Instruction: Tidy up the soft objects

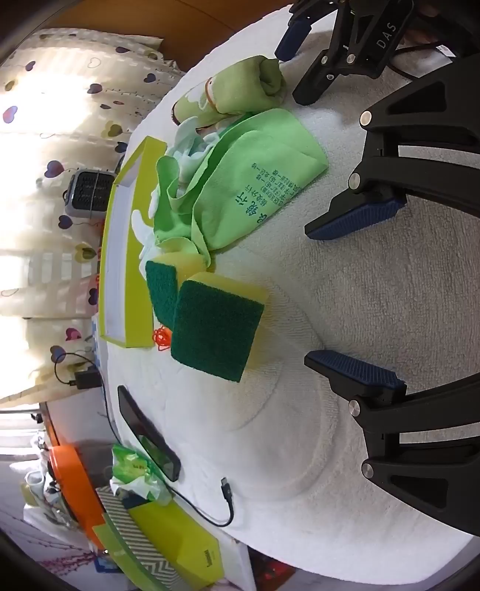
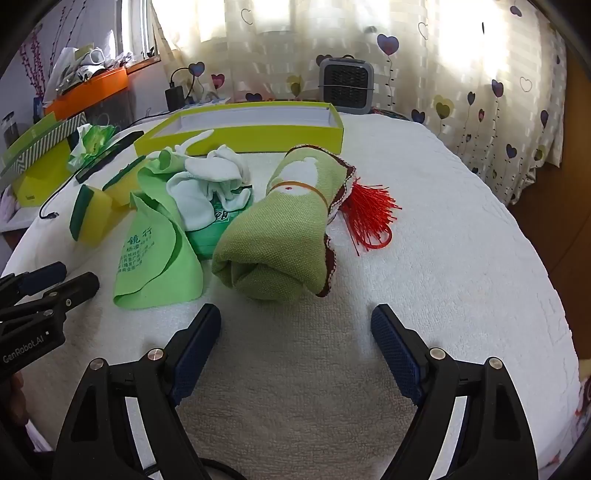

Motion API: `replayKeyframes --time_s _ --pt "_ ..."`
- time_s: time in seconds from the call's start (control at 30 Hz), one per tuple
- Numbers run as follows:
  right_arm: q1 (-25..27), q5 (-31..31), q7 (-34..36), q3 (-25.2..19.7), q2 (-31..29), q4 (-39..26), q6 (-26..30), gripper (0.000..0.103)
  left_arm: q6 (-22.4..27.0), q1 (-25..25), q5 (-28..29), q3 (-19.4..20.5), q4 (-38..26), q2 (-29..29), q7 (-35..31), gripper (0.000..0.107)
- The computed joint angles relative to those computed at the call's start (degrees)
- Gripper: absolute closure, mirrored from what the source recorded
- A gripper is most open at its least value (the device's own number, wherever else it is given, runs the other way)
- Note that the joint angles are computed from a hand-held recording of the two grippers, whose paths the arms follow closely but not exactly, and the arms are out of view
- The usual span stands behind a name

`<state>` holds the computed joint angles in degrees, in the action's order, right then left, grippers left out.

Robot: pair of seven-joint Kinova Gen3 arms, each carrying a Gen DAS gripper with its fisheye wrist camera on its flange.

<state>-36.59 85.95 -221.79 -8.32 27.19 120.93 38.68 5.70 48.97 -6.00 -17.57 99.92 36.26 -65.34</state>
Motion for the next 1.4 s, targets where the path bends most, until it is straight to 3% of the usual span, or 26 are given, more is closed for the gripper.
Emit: replayKeyframes --time_s 0.37,0.57,1.4 --pt "-0.5 -1.5 1.7 0.5 0.0 -0.4 0.0 0.019 1.2 -2.2 -0.8 1.7 -0.8 0.0 -0.5 0.045" --pt "-0.6 -1.4 1.6 0.6 -0.1 -0.3 -0.1 0.019 1.6 0.7 -1.2 -1.0 -1.1 0.2 1.3 0.045" --pt "-0.6 -1.4 1.6 0.6 -0.1 -0.3 -0.1 0.019 1.2 0.6 -2.4 -1.0 -0.9 0.2 2.2 0.045"
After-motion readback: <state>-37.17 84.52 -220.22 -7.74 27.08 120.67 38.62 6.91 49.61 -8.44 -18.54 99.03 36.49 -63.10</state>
